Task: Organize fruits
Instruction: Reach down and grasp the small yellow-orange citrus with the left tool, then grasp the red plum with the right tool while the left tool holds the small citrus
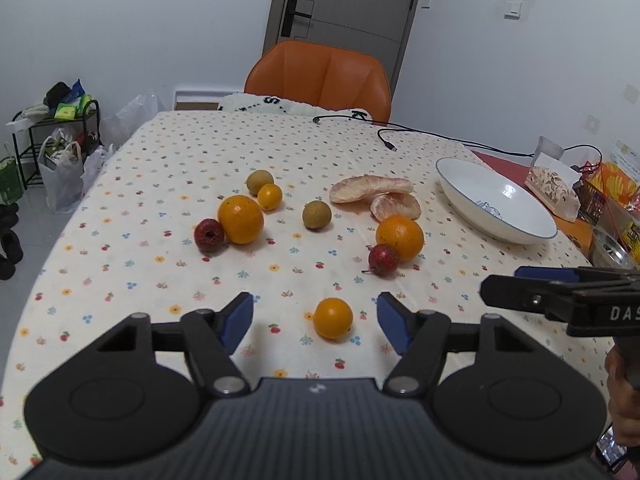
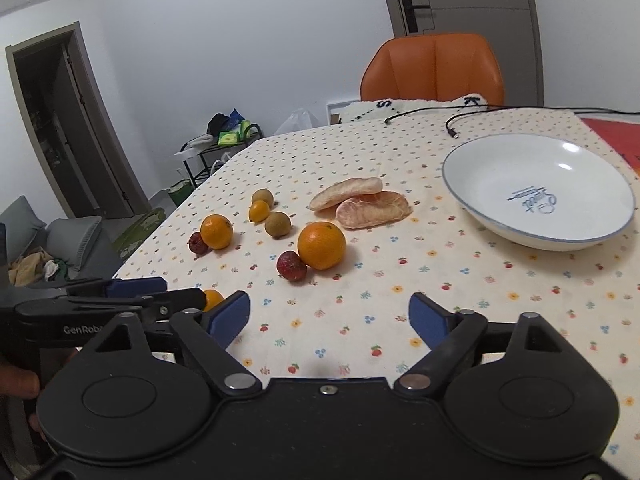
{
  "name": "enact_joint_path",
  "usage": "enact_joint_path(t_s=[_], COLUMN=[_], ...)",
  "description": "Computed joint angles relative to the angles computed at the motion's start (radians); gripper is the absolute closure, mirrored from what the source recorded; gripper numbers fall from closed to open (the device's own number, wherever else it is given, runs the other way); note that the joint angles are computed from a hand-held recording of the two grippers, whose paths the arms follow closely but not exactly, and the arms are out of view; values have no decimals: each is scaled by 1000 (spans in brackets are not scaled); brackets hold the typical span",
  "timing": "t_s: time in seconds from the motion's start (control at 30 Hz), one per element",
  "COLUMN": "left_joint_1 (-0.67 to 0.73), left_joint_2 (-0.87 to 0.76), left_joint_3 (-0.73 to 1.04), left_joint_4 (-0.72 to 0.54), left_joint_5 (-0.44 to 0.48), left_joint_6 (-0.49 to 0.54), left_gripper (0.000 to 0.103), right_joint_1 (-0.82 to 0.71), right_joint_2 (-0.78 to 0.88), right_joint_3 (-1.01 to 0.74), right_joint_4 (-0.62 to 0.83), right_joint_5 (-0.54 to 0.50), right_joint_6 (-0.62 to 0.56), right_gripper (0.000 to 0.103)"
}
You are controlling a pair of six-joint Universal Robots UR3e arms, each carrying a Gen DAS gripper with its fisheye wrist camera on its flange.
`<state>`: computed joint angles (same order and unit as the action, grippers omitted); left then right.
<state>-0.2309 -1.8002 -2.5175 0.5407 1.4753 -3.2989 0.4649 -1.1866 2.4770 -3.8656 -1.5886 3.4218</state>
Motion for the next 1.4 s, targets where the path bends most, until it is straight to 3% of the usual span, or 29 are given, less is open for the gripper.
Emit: enact_joint_path(t_s=[0.17, 0.27, 0.33, 0.4, 0.83, 1.27, 1.4], left_joint_1=[15, 25, 33, 44, 135, 193, 199], left_joint_2=[-38, -54, -63, -66, -37, -2, 8], left_joint_3=[28, 41, 51, 56, 41, 7, 0], left_joint_4=[-7, -14, -27, -42, -50, -49, -43], left_joint_5=[-39, -65, -83, -100, -139, -167, -178], left_joint_6=[-4, -2, 2, 8, 26, 42, 44], left_gripper=[50, 62, 76, 81, 81, 81, 81], right_joint_1=[-16, -22, -26, -32, -34, -14, -14], right_joint_2=[37, 54, 64, 71, 149, 219, 229], right_joint_3=[-37, -55, -68, -80, -237, -398, -416], right_joint_4=[13, 19, 29, 40, 146, 244, 254], right_joint_5=[32, 47, 59, 73, 121, 109, 99], right_joint_6=[1, 1, 1, 0, -13, -19, -14], right_gripper=[30, 35, 40, 43, 58, 64, 79])
